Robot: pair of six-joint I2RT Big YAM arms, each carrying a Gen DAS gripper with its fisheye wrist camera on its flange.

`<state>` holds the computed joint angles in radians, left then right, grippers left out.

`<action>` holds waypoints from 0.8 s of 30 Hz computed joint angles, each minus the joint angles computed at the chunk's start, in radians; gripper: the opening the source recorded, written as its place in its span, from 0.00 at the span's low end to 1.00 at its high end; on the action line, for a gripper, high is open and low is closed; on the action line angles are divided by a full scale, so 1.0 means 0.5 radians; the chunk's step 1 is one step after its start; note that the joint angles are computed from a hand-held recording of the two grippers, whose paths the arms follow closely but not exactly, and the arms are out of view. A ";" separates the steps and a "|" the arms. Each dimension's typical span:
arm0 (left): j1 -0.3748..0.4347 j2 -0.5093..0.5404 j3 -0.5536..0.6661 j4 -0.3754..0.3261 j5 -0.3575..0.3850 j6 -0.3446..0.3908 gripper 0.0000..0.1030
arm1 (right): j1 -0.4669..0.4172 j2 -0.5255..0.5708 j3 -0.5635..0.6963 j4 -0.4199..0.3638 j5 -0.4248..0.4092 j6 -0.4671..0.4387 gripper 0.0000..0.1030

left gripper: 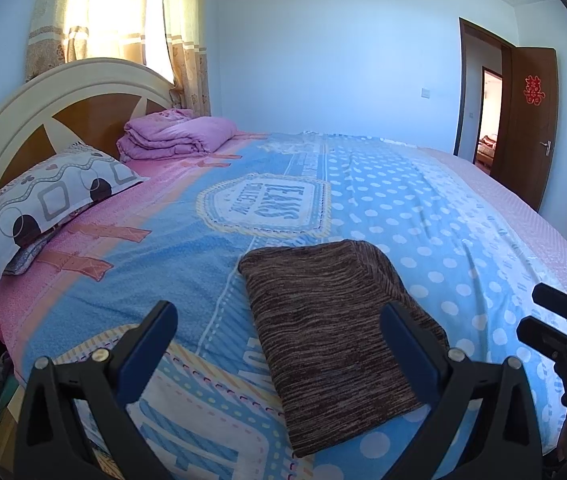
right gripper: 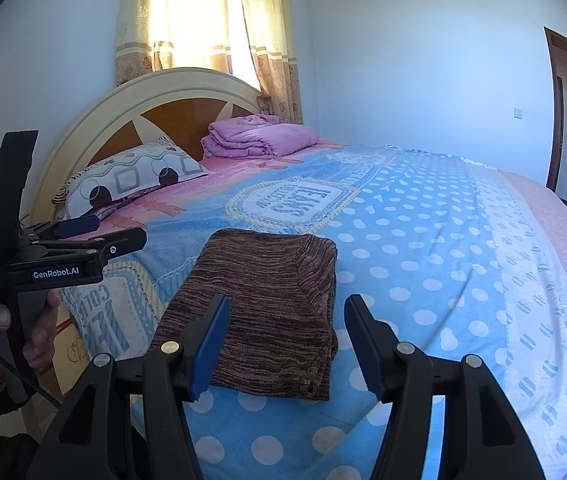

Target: Fold small clothes

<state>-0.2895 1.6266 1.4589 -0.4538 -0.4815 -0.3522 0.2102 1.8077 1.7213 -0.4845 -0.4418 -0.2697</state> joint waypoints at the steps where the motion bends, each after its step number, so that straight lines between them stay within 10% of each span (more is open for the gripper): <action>1: -0.002 0.000 0.000 0.002 -0.002 0.001 1.00 | 0.000 -0.001 -0.001 0.000 0.002 0.000 0.59; 24: -0.004 -0.012 -0.008 0.010 -0.024 0.010 1.00 | -0.003 0.001 0.008 0.014 0.007 0.000 0.59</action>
